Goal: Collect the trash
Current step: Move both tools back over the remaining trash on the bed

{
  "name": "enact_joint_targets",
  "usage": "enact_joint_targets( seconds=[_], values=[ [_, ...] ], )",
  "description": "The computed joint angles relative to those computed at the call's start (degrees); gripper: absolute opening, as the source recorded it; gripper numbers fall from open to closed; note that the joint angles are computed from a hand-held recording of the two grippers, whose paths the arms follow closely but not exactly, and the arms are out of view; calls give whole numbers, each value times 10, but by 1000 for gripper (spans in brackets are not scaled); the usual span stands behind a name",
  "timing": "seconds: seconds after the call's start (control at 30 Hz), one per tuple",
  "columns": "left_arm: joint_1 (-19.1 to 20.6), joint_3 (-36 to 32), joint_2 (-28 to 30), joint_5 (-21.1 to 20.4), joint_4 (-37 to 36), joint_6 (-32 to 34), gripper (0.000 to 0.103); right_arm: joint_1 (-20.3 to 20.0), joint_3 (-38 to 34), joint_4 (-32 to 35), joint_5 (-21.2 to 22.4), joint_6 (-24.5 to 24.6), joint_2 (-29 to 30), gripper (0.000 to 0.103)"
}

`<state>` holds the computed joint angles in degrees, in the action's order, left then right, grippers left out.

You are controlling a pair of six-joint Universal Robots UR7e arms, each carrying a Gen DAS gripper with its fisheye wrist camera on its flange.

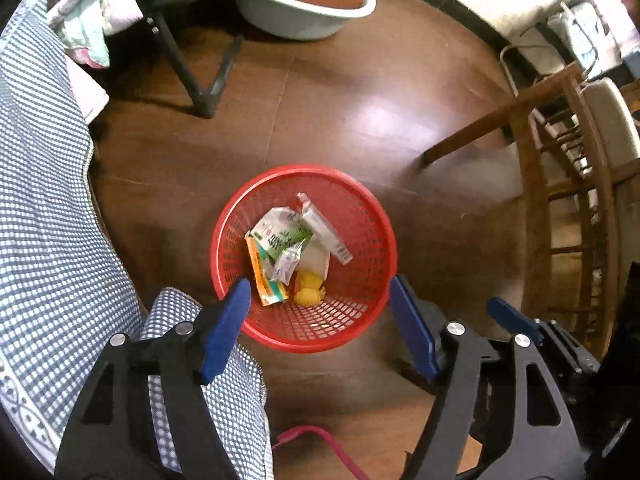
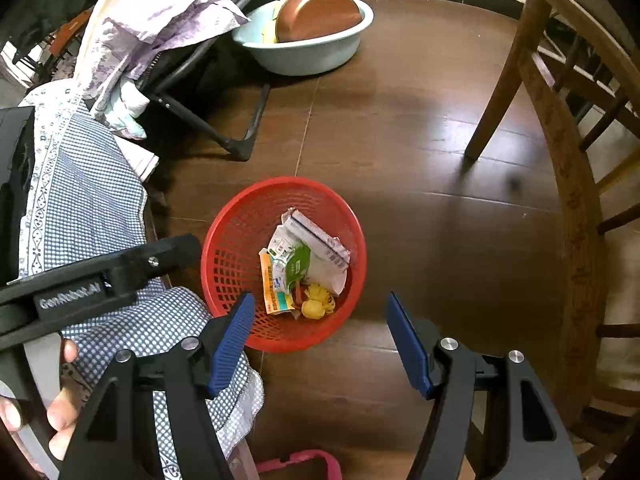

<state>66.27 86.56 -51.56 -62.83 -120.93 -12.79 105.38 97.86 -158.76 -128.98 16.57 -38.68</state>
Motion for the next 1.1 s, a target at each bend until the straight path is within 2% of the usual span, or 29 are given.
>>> enact_joint_targets(
  seconds=[0.13, 0.27, 0.33, 0.43, 0.63, 0.77, 0.8, 0.87, 0.93, 1.03, 1.1],
  values=[
    [-18, 24, -45, -8, -52, 10, 70, 11, 4, 3, -2, -1, -13, 67],
    [-55, 58, -106, 12, -109, 41, 71, 32, 4, 3, -6, -11, -22, 67],
    [-76, 76, -143, 42, -129, 49, 84, 47, -3, 6, -5, -19, -22, 67],
    [-100, 85, -204, 107, -140, 50, 95, 74, -29, 15, -6, -37, -12, 70],
    [-87, 39, -280, 190, -106, -5, 96, 138, -112, 43, -12, -74, 28, 87],
    [-74, 24, -318, 301, -128, -1, 96, 181, -188, 69, -8, -104, 68, 92],
    [-70, 27, -325, 329, -150, 13, 96, 189, -207, 75, -6, -111, 79, 93],
    [-60, 35, -324, 420, -238, 76, 96, 206, -259, 93, 0, -134, 110, 93],
    [-44, 22, -319, 469, -268, 111, 96, 221, -329, 120, 14, -156, 152, 93],
    [-27, 7, -318, 496, -358, 207, 96, 235, -431, 167, 35, -177, 212, 93],
    [-18, 5, -332, 483, -360, 220, 96, 244, -546, 228, 59, -189, 277, 93]
  ],
)
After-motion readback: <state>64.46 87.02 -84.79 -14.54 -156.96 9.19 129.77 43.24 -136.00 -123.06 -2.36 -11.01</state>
